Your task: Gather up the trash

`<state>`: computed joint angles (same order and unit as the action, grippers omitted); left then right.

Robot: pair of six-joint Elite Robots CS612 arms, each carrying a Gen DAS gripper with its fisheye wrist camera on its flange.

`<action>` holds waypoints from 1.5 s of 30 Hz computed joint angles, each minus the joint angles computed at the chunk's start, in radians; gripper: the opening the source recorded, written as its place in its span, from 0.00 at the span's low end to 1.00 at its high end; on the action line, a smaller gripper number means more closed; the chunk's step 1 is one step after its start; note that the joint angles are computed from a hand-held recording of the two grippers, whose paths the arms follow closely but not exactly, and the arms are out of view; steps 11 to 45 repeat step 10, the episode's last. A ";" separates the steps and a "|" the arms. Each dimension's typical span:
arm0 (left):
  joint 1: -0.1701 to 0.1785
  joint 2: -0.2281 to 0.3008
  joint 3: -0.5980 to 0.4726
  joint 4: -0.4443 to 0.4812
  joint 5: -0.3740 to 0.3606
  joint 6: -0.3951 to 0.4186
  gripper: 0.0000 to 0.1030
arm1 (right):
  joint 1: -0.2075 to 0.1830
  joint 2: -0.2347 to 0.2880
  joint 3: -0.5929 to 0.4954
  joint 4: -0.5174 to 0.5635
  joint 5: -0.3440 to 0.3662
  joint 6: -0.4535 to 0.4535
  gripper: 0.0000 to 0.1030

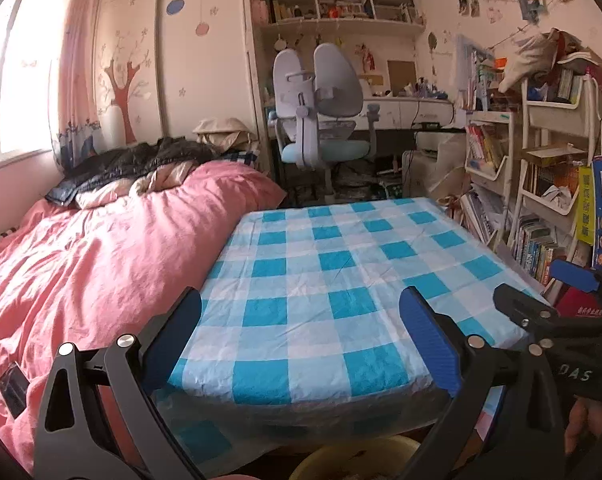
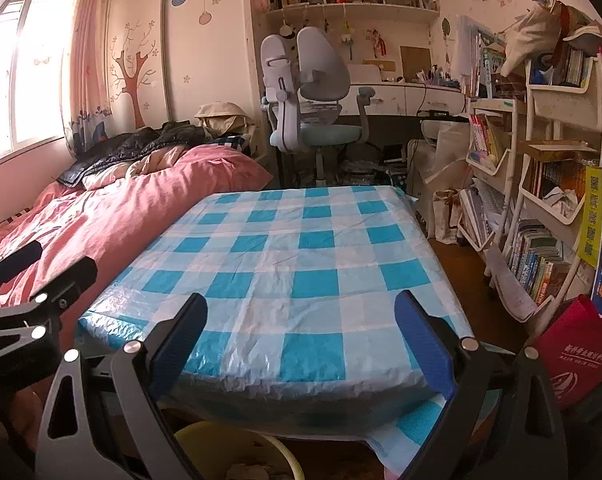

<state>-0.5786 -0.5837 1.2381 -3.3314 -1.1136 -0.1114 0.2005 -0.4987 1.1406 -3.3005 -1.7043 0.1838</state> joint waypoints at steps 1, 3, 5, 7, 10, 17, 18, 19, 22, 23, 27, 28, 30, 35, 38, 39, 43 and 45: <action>0.003 0.001 -0.007 0.010 -0.002 -0.008 0.93 | -0.001 0.002 -0.008 0.008 0.003 0.004 0.89; 0.012 0.007 -0.031 0.035 -0.004 -0.030 0.93 | -0.006 0.009 -0.030 0.031 0.012 0.008 0.90; 0.025 0.012 -0.063 0.092 -0.028 -0.052 0.93 | -0.009 0.018 -0.056 0.058 0.015 0.006 0.91; 0.037 0.020 -0.101 0.158 -0.042 -0.060 0.93 | -0.014 0.033 -0.102 0.116 0.024 0.001 0.93; 0.051 0.043 -0.161 0.214 -0.031 -0.078 0.93 | -0.022 0.061 -0.173 0.196 0.029 0.004 0.93; 0.051 0.043 -0.161 0.214 -0.031 -0.078 0.93 | -0.022 0.061 -0.173 0.196 0.029 0.004 0.93; 0.051 0.043 -0.161 0.214 -0.031 -0.078 0.93 | -0.022 0.061 -0.173 0.196 0.029 0.004 0.93; 0.051 0.043 -0.161 0.214 -0.031 -0.078 0.93 | -0.022 0.061 -0.173 0.196 0.029 0.004 0.93; 0.051 0.043 -0.161 0.214 -0.031 -0.078 0.93 | -0.022 0.061 -0.173 0.196 0.029 0.004 0.93; 0.051 0.043 -0.161 0.214 -0.031 -0.078 0.93 | -0.022 0.061 -0.173 0.196 0.029 0.004 0.93; 0.051 0.043 -0.161 0.214 -0.031 -0.078 0.93 | -0.022 0.061 -0.173 0.196 0.029 0.004 0.93; 0.051 0.043 -0.161 0.214 -0.031 -0.078 0.93 | -0.022 0.061 -0.173 0.196 0.029 0.004 0.93; 0.051 0.043 -0.161 0.214 -0.031 -0.078 0.93 | -0.022 0.061 -0.173 0.196 0.029 0.004 0.93; 0.051 0.043 -0.161 0.214 -0.031 -0.078 0.93 | -0.022 0.061 -0.173 0.196 0.029 0.004 0.93; 0.051 0.043 -0.161 0.214 -0.031 -0.078 0.93 | -0.022 0.061 -0.173 0.196 0.029 0.004 0.93; 0.051 0.043 -0.161 0.214 -0.031 -0.078 0.93 | -0.022 0.061 -0.173 0.196 0.029 0.004 0.93; 0.051 0.043 -0.161 0.214 -0.031 -0.078 0.93 | -0.022 0.061 -0.173 0.196 0.029 0.004 0.93; 0.051 0.043 -0.161 0.214 -0.031 -0.078 0.93 | -0.022 0.061 -0.173 0.196 0.029 0.004 0.93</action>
